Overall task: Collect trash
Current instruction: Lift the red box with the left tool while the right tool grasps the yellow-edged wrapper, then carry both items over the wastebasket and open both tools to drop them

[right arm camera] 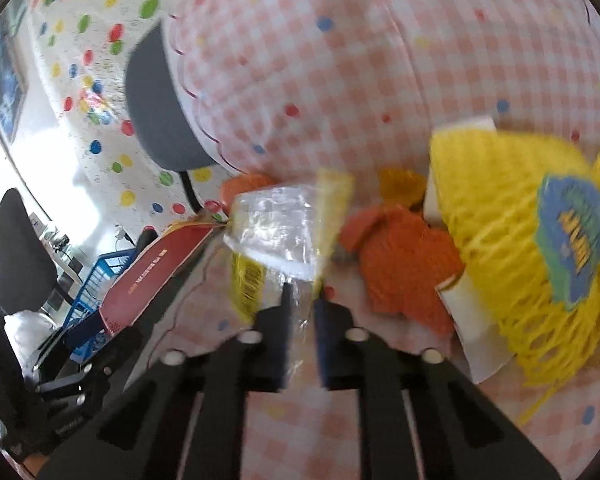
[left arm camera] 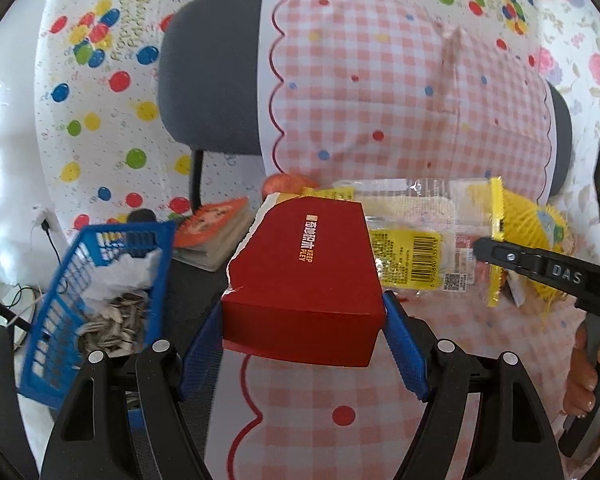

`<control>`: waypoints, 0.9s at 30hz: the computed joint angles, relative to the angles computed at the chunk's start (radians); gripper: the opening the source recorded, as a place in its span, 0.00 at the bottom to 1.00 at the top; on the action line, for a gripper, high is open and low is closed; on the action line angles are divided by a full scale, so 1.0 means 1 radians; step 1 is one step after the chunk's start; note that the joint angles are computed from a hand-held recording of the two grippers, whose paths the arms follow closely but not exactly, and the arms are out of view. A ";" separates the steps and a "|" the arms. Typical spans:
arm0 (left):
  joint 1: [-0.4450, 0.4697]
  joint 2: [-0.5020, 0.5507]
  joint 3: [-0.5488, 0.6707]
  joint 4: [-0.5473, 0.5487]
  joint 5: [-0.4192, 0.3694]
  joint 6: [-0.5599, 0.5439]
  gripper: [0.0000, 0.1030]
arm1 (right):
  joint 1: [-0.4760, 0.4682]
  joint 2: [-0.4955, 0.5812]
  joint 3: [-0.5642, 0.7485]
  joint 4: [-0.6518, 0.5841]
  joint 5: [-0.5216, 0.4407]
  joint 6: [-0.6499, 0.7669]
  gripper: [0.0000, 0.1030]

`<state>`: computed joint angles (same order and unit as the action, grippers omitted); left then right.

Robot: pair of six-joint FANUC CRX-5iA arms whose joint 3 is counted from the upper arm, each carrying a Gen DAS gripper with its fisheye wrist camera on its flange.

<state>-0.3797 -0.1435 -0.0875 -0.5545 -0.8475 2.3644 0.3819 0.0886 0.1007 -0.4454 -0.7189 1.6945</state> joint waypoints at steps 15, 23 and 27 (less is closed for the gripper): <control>-0.183 -0.111 0.030 -0.083 -0.035 0.045 0.74 | 0.170 -0.432 -0.399 0.490 0.257 -0.219 0.01; -0.287 -0.103 -0.014 -0.021 0.037 -0.011 0.74 | 0.186 -0.643 -0.635 0.756 0.234 -0.521 0.01; -0.312 -0.092 -0.033 0.026 0.086 -0.063 0.74 | 0.192 -0.758 -0.744 0.890 0.187 -0.693 0.01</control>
<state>-0.6916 -0.2351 -0.1206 -0.5285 -0.7619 2.3011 0.5738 -0.6690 -0.6438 0.4449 -0.5315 1.0010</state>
